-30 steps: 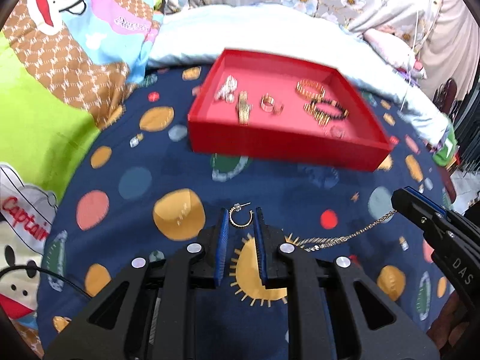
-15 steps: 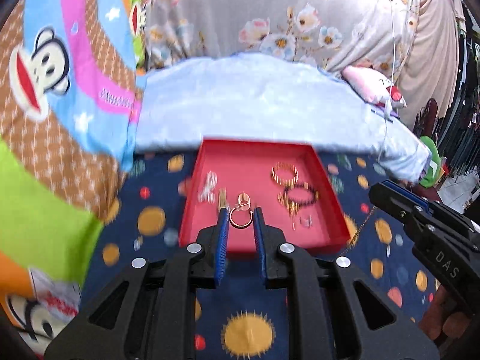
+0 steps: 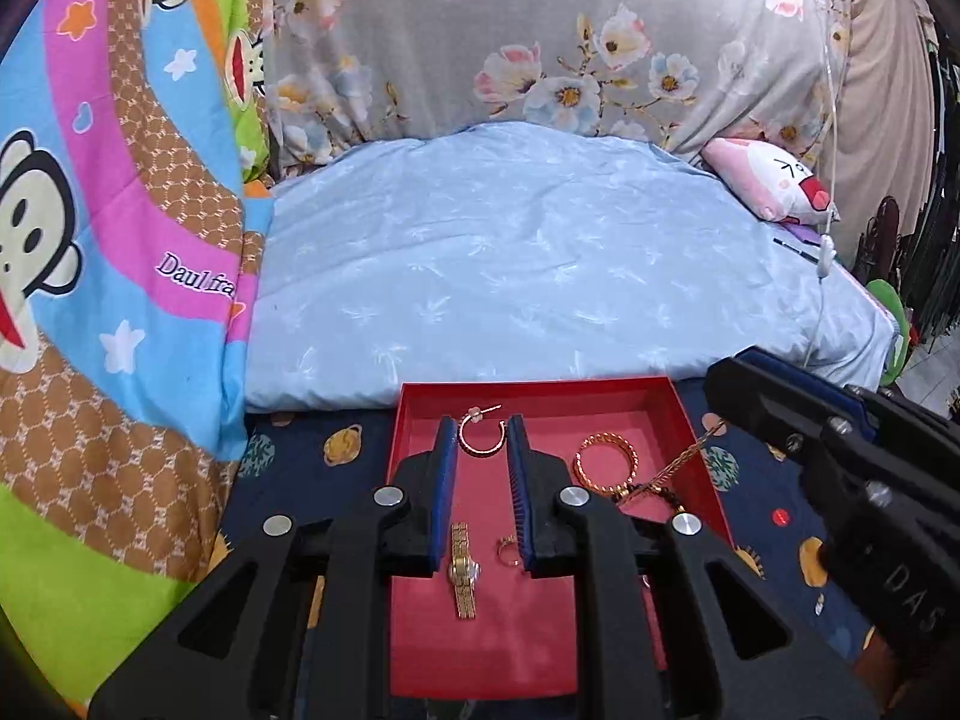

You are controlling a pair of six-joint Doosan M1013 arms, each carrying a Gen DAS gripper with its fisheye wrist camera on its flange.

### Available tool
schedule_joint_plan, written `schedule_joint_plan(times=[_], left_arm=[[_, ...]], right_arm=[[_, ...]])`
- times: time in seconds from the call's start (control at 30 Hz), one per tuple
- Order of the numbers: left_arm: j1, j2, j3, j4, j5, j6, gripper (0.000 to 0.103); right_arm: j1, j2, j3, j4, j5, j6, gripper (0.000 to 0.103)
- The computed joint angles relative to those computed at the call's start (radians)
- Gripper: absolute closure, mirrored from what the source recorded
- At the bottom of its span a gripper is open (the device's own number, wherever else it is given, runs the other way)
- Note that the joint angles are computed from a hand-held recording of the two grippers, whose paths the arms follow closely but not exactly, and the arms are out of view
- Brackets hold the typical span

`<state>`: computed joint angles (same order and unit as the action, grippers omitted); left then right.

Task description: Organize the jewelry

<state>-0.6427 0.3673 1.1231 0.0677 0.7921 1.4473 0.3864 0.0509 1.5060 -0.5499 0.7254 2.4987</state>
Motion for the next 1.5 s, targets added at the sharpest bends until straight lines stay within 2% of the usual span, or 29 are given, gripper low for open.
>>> schedule_joint_plan(times=[0.23, 0.53, 0.7, 0.87, 1.27, 1.4, 1.5], left_arm=[[0.008, 0.091, -0.085, 0.002, 0.066, -0.016, 0.087], [0.015, 0.125, -0.099, -0.019, 0.085, -0.023, 0.086], [0.019, 0.13, -0.101, -0.019, 0.09, -0.042, 0.066], [0.02, 0.126, -0.094, -0.003, 0.083, -0.059, 0.048], [0.044, 0.09, -0.051, -0.079, 0.067, -0.047, 0.046], [0.04, 0.05, -0.002, -0.055, 0.033, -0.062, 0.046], [0.027, 0.004, 0.057, 0.008, -0.001, -0.101, 0.046]], right_arm=[[-0.054, 0.065, -0.01, 0.116, -0.001, -0.083, 0.089], [-0.064, 0.086, 0.0, 0.142, -0.001, -0.109, 0.088], [-0.062, 0.087, 0.0, 0.129, 0.0, -0.1, 0.088], [-0.064, 0.084, 0.007, 0.124, -0.006, -0.087, 0.088], [-0.039, 0.037, 0.061, 0.066, -0.018, 0.001, 0.084], [-0.014, 0.011, 0.088, 0.018, -0.007, 0.052, 0.084], [0.015, -0.013, 0.112, -0.029, 0.01, 0.102, 0.082]])
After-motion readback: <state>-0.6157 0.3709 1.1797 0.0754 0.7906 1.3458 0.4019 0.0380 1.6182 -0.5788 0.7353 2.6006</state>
